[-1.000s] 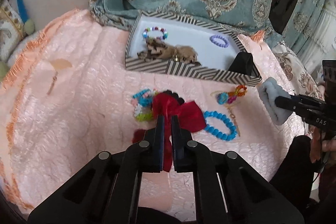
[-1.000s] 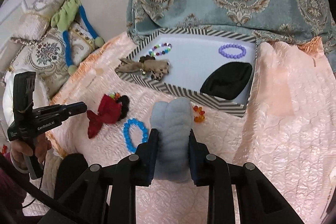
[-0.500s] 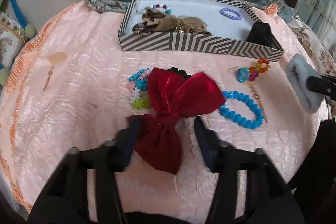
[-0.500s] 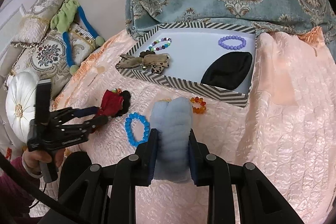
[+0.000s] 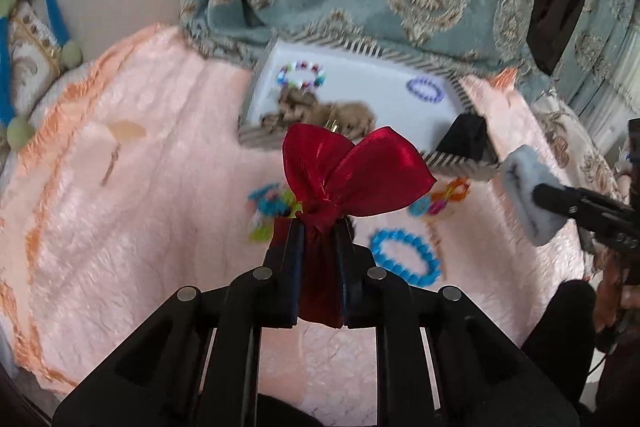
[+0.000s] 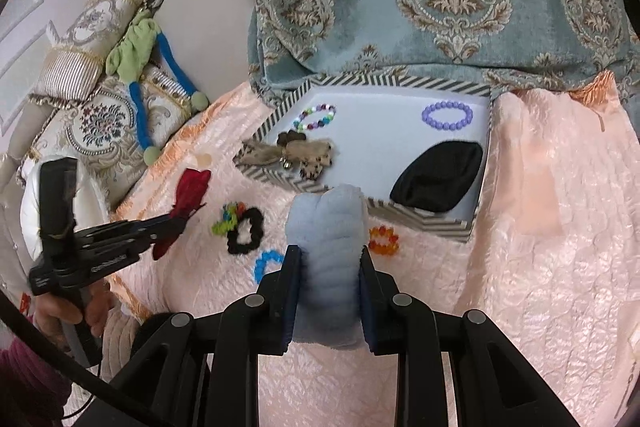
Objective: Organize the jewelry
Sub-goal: 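Carry the red bow over the tray with the left tool while the right tool carries the grey scrunchie there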
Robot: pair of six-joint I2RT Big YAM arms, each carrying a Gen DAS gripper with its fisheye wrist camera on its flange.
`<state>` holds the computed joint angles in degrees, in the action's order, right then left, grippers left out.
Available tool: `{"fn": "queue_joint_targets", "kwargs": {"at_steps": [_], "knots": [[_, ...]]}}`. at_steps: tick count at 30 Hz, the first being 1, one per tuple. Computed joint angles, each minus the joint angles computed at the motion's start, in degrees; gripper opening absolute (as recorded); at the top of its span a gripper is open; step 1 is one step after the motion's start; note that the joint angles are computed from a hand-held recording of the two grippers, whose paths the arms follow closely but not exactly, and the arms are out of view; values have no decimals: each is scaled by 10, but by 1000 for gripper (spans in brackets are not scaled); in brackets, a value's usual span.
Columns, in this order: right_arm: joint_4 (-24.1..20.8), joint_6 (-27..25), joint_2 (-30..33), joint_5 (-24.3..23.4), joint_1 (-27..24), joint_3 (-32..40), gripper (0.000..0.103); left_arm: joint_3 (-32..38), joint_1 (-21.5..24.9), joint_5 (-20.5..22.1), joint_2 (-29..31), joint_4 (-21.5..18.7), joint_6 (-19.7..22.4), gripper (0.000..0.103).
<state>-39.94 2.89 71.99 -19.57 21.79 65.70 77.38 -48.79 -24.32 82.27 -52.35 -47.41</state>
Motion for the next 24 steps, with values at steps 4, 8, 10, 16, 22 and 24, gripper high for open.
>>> {"fn": "queue_joint_targets", "kwargs": {"at_steps": [4,8,10,16,22,24], "knots": [[1,4,16,4,-4,25,25,43,2,-20,22,-10,12,13],[0,9,43,9,-9,61,25,91,15,-23,57,-13,21,13],[-3,11,59,10,-12,80,25,120,20,-31,80,-22,27,13],[-15,9,120,13,-24,146,25,197,45,-29,144,-43,44,13],[-33,11,191,22,-33,216,25,280,75,-16,213,-73,49,13],[-42,13,216,26,-36,242,25,308,86,-5,237,-80,48,13]]}}
